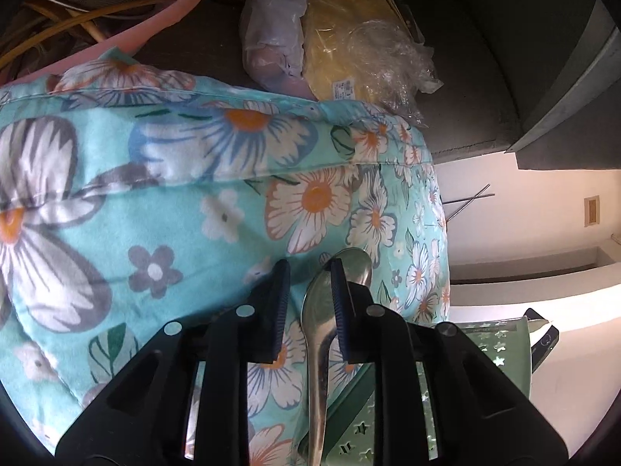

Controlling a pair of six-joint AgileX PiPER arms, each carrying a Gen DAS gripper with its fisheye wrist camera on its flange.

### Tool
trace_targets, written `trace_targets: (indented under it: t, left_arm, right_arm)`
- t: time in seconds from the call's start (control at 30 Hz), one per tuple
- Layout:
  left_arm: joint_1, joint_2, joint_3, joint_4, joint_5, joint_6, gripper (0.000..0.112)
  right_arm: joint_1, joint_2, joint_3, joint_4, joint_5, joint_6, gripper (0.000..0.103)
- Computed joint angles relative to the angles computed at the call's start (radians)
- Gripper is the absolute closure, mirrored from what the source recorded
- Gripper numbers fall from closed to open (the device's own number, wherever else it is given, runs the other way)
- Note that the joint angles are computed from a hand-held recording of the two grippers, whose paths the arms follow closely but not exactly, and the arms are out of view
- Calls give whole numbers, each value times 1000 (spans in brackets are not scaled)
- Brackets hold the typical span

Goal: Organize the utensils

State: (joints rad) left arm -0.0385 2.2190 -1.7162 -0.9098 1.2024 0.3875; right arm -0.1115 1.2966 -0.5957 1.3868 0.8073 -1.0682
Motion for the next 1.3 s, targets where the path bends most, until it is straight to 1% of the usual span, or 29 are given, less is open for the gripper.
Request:
trace_targets:
  t: [0.13,0.2,0.23,0.27,0.37,0.43,0.57,0.6,0.67,0.87,1.1,1.3]
  left_arm:
    - [-31,-11,-21,46,-41,-4,91]
    - [-46,-20,-29,74,-57,17,86]
    - [-53,-21,-34,83,-60,34,81]
    - [-60,-21,-40,90,-62,50,77]
    - [-74,-21,-54,100,-59,98,69]
    - [-84,-23,-61,114,-56,123,69]
    - [-99,-35,-52,134,-64,157,73]
    - [-103,-38,-49,138,-65,165,75]
    - [-114,-37,-53,154,-61,168,87]
    - [-136,-55,-20,181,-110,174,100]
    - [-153,-129,86,194,-228,190,104]
    - [-124,-207,170,225,-318,133,107]
  right_arm:
    - [2,10,4,9,0,-9,68]
    - [4,15,6,15,-1,-14,68]
    - [6,19,5,17,0,-15,68]
    - [8,22,5,18,-2,-16,68]
    - [11,26,2,17,-3,-18,68]
    - [11,31,1,16,-2,-20,68]
    - [9,42,1,21,-3,-26,68]
    - [8,47,1,23,-2,-27,68]
    - [6,53,2,26,-1,-27,68]
    - [0,61,4,34,0,-36,68]
    - [-21,58,18,48,14,-44,68]
    - [-40,32,37,54,33,-46,68]
